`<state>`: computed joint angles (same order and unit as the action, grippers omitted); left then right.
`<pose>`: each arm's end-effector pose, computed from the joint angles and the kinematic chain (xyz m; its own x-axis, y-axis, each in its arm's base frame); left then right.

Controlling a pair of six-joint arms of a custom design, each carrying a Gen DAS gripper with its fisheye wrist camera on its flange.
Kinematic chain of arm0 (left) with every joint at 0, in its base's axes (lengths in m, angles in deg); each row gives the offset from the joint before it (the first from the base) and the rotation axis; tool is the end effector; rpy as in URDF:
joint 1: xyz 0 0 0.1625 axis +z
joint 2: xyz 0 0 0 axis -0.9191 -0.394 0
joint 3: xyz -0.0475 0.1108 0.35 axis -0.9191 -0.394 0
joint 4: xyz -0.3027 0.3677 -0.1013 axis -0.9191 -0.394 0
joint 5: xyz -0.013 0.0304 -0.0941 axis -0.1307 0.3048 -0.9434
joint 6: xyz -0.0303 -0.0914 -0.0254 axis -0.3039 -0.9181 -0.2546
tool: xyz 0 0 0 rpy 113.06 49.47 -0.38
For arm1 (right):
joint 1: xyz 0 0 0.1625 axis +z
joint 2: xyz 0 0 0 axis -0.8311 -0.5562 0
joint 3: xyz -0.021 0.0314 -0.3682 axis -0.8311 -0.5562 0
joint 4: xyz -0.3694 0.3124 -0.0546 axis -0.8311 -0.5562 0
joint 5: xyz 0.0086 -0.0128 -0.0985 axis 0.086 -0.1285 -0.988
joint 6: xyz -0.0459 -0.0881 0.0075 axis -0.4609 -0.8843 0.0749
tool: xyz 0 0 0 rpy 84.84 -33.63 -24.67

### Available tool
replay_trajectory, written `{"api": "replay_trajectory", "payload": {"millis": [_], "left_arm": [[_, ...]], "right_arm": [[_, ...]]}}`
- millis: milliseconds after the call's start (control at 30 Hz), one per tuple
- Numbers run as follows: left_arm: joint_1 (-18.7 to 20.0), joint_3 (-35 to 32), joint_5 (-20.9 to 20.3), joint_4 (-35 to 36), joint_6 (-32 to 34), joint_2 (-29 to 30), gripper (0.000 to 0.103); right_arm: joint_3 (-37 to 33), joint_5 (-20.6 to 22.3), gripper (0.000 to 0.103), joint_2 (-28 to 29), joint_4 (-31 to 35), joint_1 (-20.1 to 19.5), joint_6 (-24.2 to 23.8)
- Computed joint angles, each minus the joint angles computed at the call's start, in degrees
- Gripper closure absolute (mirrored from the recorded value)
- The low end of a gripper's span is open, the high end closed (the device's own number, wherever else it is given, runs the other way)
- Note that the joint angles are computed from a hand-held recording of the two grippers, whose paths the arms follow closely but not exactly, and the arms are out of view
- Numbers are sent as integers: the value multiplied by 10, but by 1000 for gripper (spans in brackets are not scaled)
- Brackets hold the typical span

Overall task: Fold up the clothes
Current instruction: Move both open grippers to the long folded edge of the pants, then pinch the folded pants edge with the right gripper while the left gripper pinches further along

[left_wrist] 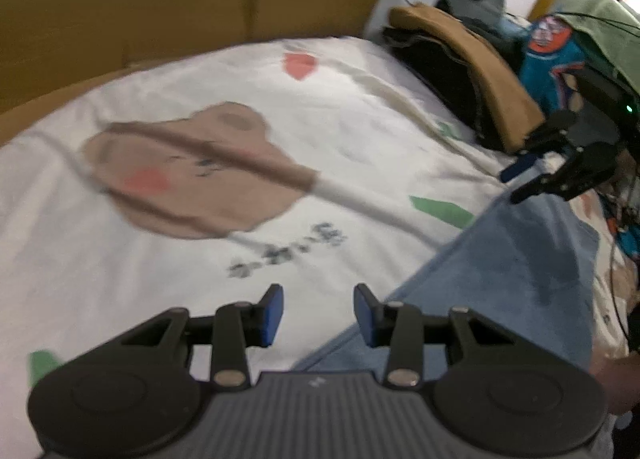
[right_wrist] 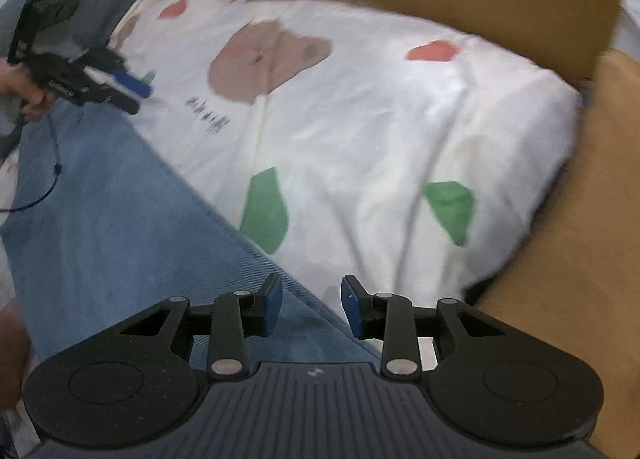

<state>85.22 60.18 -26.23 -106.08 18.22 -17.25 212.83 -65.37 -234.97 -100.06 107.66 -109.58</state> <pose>-0.2953 -0.2637 0.0380 -0.5952 0.7587 -0.2648 0.7797 0.6250 0.0383 -0.0631 -0.2809 0.4158 -0.6532 -0.6424 0.4008 -0.6931 0.7204 0.0253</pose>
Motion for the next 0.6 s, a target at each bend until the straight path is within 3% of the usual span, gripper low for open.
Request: {"api": "replay_trajectory", "payload": {"millis": [67,233,367,433,600], "left_arm": [[1,-7,-14,-13,17,21,62],[4,-22,-47,-51,29,68,62],[2,-31,-55,-81,25,98,62],[0,-36,-58,-85,24,109,62],[-10,-42,-70,-99,35,133,62]], "right_arm": [[-8,-27,65,19,23,24,-7],[4,-72,65,27,9,63,-50],[5,-111,67,44,-7,86,-59],[0,-128,73,52,1,97,-72],[-13,-161,73,78,15,115,-102]]}}
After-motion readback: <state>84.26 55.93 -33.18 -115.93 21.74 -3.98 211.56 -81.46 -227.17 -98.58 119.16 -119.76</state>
